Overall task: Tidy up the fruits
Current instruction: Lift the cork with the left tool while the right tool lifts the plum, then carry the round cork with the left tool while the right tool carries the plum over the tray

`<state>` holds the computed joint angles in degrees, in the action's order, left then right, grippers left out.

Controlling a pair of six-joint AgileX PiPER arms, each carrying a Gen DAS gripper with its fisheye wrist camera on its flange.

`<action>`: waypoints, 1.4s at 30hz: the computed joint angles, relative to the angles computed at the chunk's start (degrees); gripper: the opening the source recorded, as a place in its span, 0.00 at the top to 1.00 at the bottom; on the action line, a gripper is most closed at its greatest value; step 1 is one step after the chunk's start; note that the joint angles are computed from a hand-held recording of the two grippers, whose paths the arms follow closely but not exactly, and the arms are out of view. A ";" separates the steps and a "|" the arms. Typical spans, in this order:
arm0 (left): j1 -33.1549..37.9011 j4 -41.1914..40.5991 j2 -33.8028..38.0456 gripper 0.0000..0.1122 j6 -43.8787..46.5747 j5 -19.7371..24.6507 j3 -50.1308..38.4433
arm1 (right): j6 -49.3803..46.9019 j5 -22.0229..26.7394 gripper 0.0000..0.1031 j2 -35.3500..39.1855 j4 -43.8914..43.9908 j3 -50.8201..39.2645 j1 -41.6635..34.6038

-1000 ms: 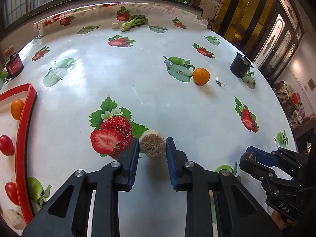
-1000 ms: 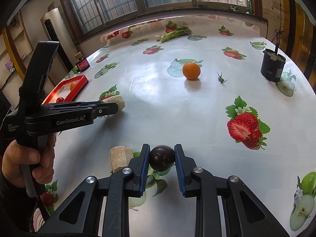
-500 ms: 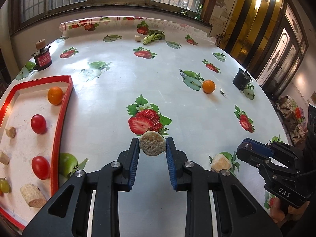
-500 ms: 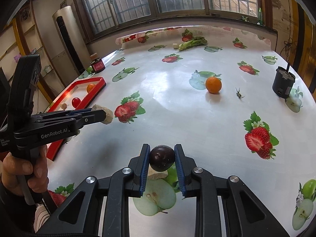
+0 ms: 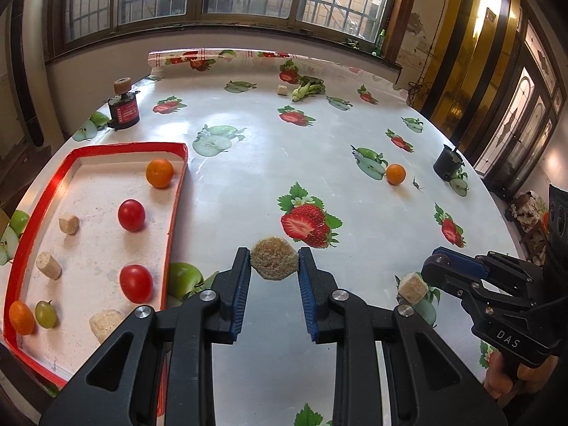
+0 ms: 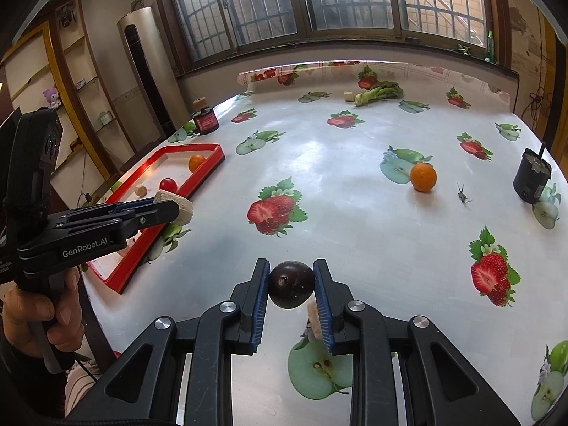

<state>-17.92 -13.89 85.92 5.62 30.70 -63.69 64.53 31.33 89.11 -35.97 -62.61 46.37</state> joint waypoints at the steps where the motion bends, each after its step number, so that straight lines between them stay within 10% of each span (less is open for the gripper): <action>1: 0.39 -0.06 -0.37 0.79 0.10 0.00 0.26 | -0.48 0.01 0.75 0.41 0.27 -0.63 0.17; 42: 17.12 -5.67 -2.84 0.78 8.20 0.65 3.39 | -24.24 2.77 0.75 20.23 17.11 -29.65 4.38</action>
<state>-0.80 -19.56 83.08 13.82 31.34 -60.31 40.29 34.10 109.34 -18.86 -92.26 50.75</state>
